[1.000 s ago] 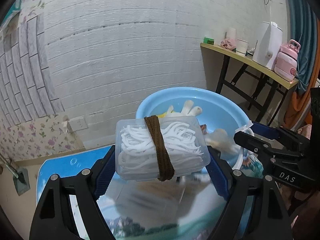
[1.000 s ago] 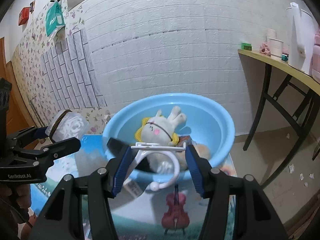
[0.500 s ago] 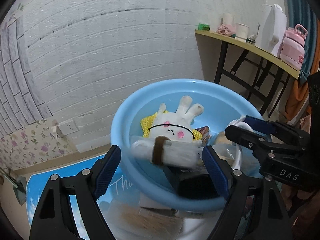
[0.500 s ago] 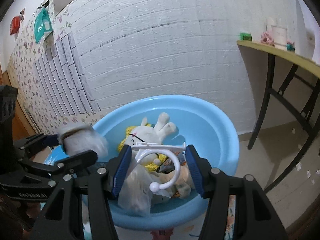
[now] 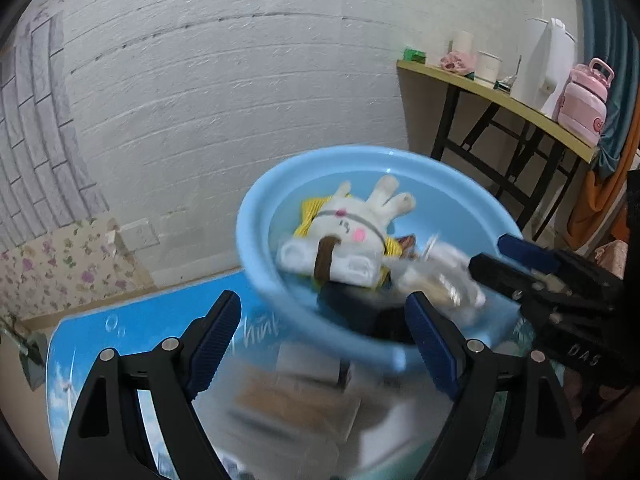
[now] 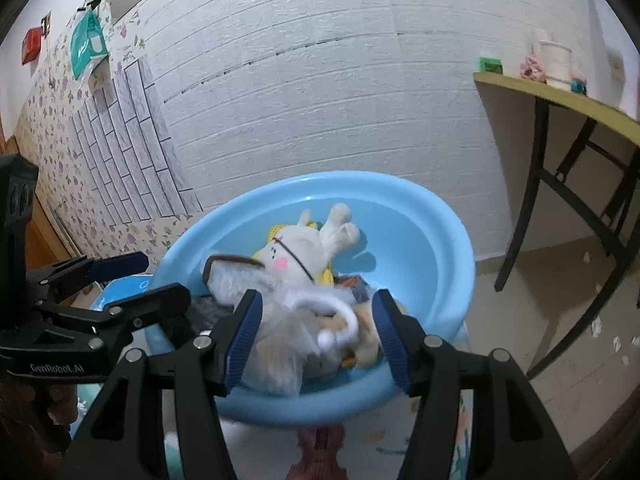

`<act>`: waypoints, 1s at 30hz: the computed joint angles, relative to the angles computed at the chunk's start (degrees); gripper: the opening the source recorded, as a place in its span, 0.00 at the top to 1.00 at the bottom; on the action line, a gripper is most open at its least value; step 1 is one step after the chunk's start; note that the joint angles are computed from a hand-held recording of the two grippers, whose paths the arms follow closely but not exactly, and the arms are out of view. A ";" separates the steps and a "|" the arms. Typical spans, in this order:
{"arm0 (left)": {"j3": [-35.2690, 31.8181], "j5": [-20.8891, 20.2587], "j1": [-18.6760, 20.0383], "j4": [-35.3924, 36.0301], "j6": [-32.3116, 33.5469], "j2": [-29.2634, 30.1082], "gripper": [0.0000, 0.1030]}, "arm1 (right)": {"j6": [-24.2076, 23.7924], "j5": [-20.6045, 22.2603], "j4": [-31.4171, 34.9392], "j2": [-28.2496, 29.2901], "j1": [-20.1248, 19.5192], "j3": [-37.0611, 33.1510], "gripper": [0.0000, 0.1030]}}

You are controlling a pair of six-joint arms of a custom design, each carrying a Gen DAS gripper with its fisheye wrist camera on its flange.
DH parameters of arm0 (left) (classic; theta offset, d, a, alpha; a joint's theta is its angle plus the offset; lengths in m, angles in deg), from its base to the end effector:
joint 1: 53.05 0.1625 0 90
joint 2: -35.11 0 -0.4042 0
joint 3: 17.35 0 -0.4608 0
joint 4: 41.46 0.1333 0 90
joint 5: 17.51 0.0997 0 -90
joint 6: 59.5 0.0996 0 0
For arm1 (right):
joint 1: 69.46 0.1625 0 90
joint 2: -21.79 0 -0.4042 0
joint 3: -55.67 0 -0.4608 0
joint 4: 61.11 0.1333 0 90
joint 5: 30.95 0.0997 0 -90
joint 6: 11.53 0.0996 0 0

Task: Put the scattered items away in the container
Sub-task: 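Open the right tool over the basin to drop the white hook, then grasp frosted plastic box with left tool while right tool grasps white tissue packet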

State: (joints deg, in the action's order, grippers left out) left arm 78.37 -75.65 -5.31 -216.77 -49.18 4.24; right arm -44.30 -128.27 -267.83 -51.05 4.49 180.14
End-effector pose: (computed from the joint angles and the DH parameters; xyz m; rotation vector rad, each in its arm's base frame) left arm -0.3102 -0.6177 -0.0916 1.0424 2.4156 -0.6622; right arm -0.0325 -0.5493 0.2362 0.2379 -2.2554 1.2570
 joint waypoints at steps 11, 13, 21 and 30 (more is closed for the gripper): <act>8.22 1.51 0.28 -2.12 -2.28 -5.83 0.18 | -1.83 -5.24 -3.54 -0.49 3.29 3.91 0.44; 9.66 1.89 0.30 -2.40 -2.59 -6.96 0.18 | -2.48 -6.44 -4.37 -0.41 3.92 4.46 0.44; 15.20 2.93 0.73 -3.85 -4.70 -10.77 0.18 | 0.05 -9.13 -0.70 -1.70 4.51 6.94 0.43; 18.21 2.94 2.18 -4.43 -4.94 -12.98 0.11 | 1.74 -9.96 1.09 -0.39 4.40 8.30 0.43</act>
State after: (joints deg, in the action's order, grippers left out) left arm 96.58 -72.71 -3.14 -221.20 -54.13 -8.74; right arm -42.56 -138.22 -266.74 -51.44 8.89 188.44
